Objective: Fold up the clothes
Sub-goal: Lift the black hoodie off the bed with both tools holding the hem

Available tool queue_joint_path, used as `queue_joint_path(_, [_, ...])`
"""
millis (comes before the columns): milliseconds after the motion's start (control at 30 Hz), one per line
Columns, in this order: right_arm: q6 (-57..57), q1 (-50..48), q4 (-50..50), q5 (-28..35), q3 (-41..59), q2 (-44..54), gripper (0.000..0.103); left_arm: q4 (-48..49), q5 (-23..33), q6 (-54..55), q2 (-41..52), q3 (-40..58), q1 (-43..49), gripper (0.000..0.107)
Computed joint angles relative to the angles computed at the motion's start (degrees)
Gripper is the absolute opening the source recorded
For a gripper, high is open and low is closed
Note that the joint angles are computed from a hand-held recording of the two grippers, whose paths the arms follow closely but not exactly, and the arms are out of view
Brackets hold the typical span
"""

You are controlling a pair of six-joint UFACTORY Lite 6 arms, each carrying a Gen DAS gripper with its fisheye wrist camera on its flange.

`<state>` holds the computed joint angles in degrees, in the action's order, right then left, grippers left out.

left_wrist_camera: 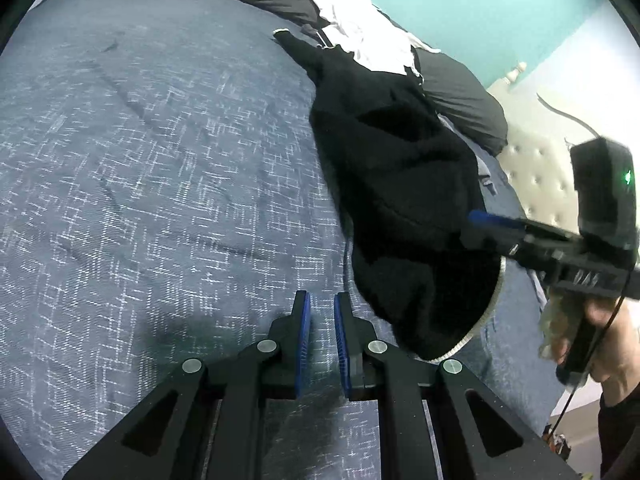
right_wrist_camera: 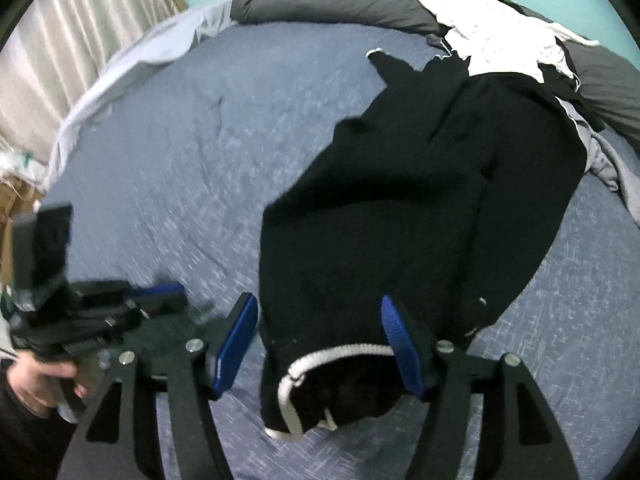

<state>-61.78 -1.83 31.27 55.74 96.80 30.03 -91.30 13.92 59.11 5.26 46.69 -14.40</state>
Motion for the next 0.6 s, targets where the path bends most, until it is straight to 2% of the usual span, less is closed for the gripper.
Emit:
queue_joint_path(67, [-1.8, 0.8, -1.5, -4.7, -3.8, -1.3, 0.065, -0.3, 0.4, 0.4, 0.1, 0.1, 0.8, 0.013])
queue_joint_path(133, [-2.1, 1.0, -2.3, -6.8, -5.1, -1.1, 0.059, -0.6, 0.6, 0.7, -0.3, -0.1, 1.1, 0.013])
queue_joint_path(200, [-2.3, 0.4, -2.2, -5.9, -4.4, 0.2, 0.031, -0.3, 0.7, 0.6, -0.7, -0.3, 1.1, 0.013])
queue_joint_path(267, [-2.8, -0.6, -1.1, -4.0, -3.2, 1.2, 0.014, 0.5, 0.6, -0.1, -0.6, -0.1, 1.0, 0.013])
queue_joint_path(433, [0.2, -5.1, 5.8, 9.6, 8.7, 6.3, 0.010, 3.5, 0.3, -2.7, 0.3, 0.8, -0.4, 0.013])
queue_joint_path(533, [4.7, -7.4, 9.8, 18.7, 19.1, 9.4, 0.010, 8.2, -0.4, -7.6, -0.8, 1.0, -1.8, 0.013])
queue_joint_path(600, [7.7, -8.8, 12.3, 23.6, 25.9, 11.0, 0.010, 15.5, -1.8, -15.6, -2.7, 1.0, -3.5, 0.013])
